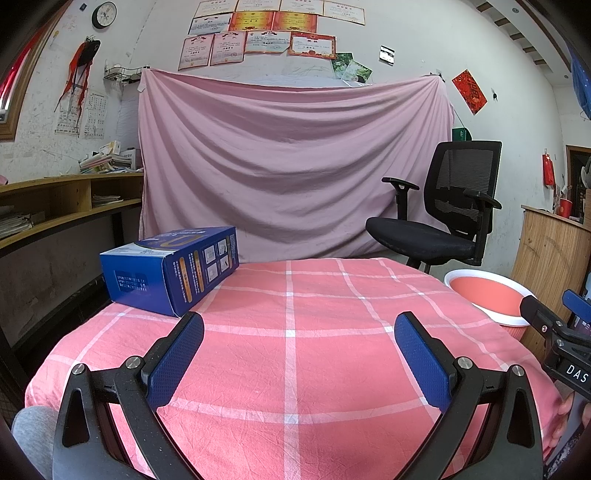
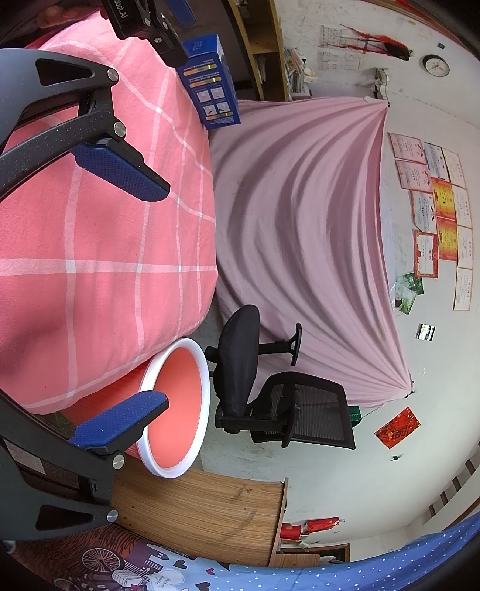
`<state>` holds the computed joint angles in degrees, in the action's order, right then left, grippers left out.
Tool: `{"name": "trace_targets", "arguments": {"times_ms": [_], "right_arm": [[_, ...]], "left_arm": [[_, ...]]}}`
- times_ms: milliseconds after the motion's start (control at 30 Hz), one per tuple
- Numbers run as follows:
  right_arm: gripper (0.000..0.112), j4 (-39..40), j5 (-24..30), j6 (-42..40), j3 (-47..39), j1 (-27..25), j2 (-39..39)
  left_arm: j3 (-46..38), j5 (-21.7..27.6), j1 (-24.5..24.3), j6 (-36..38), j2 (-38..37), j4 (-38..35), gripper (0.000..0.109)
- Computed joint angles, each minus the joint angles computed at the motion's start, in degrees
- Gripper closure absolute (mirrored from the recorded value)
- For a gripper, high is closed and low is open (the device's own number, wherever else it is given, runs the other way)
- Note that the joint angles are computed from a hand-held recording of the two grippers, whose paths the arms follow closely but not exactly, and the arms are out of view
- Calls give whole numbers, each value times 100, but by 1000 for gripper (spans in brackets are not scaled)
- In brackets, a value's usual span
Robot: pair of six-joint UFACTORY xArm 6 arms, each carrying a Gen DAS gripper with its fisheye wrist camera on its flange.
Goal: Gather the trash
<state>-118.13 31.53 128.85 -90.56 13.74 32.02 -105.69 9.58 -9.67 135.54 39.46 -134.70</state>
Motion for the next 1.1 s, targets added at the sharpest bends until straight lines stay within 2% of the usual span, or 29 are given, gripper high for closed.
{"name": "trace_targets", "arguments": {"times_ms": [900, 1000, 1100], "right_arm": [[9, 35, -36, -42, -11, -13, -8], [9, 29, -45, -42, -21, -23, -6], [9, 36, -37, -42, -12, -15, -11]], "left_arm": [[7, -6, -2, -1, -7, 10, 7], [-18, -28, 8, 73, 3, -16, 7], [-149, -169, 19, 664, 50, -517, 7]]}}
